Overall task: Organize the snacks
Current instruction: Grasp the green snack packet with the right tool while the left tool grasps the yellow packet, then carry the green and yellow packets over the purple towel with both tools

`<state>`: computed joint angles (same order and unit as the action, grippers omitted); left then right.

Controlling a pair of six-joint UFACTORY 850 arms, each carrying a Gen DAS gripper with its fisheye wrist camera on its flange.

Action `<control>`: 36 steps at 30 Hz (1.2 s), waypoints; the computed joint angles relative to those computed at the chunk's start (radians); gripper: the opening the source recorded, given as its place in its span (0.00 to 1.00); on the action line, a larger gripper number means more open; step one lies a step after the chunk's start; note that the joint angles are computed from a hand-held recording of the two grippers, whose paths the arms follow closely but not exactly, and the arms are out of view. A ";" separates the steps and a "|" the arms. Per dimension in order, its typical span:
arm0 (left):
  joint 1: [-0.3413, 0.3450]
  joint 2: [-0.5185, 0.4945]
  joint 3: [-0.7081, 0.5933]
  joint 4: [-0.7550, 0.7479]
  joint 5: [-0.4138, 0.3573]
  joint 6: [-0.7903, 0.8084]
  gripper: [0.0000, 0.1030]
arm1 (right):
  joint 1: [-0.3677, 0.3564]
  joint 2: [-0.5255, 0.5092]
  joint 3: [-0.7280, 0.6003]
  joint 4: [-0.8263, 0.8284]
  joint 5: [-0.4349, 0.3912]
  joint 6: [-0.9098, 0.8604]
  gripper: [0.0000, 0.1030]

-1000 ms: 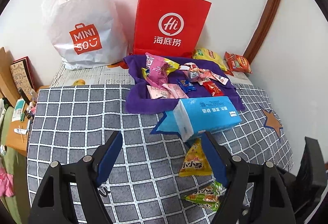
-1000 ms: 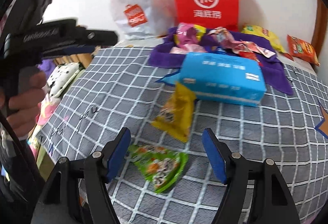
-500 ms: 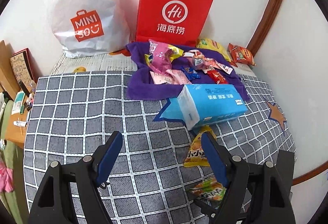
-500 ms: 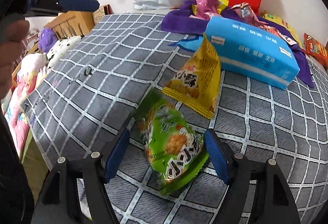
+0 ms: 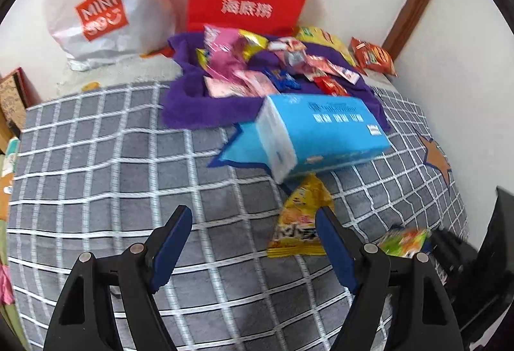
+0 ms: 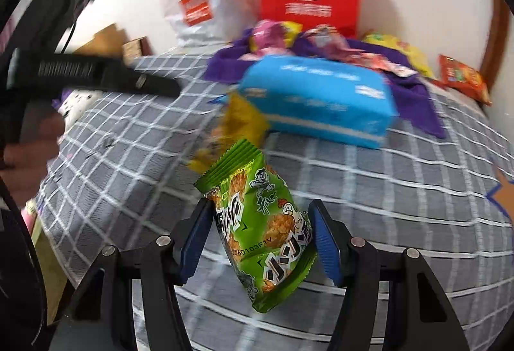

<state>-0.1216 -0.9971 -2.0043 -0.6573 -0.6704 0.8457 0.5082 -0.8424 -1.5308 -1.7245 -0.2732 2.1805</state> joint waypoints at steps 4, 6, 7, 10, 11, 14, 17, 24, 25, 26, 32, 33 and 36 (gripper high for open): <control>-0.017 -0.034 -0.035 -0.015 -0.048 -0.007 0.75 | -0.030 0.036 0.059 -0.022 -0.037 0.061 0.59; -0.026 -0.047 -0.050 -0.024 -0.069 -0.005 0.75 | -0.041 0.049 0.079 -0.015 -0.051 0.059 0.59; -0.031 -0.051 -0.055 -0.022 -0.074 -0.006 0.75 | -0.046 0.055 0.090 -0.021 -0.058 0.068 0.59; -0.048 -0.062 -0.063 0.008 -0.073 -0.021 0.75 | -0.061 0.072 0.120 -0.057 -0.067 0.116 0.59; -0.053 -0.068 -0.068 0.024 -0.071 -0.033 0.75 | -0.064 0.073 0.124 -0.063 -0.070 0.126 0.59; -0.065 -0.088 -0.088 0.063 -0.069 -0.084 0.74 | -0.067 0.075 0.133 -0.063 -0.073 0.137 0.59; -0.075 -0.097 -0.090 0.084 -0.059 -0.102 0.72 | -0.072 0.079 0.145 -0.072 -0.071 0.160 0.59; -0.099 -0.087 -0.060 0.153 -0.009 -0.130 0.53 | -0.084 0.081 0.151 -0.048 -0.069 0.165 0.59; -0.100 -0.085 -0.057 0.148 -0.007 -0.125 0.50 | -0.084 0.082 0.151 -0.045 -0.070 0.164 0.59; -0.099 -0.083 -0.054 0.143 -0.007 -0.121 0.48 | -0.085 0.084 0.154 -0.049 -0.069 0.172 0.59; -0.098 -0.048 -0.008 0.120 0.024 -0.085 0.46 | -0.082 0.095 0.160 -0.037 -0.080 0.164 0.59; -0.098 -0.041 -0.002 0.115 0.026 -0.078 0.46 | -0.082 0.097 0.160 -0.036 -0.082 0.163 0.59; -0.092 -0.019 0.021 0.086 0.032 -0.047 0.45 | -0.080 0.105 0.162 -0.040 -0.088 0.166 0.59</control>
<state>-0.2134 -1.0158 -1.9830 -0.5714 -0.6387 0.7991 0.4281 -0.7372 -1.3686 -1.7645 -0.3608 2.3463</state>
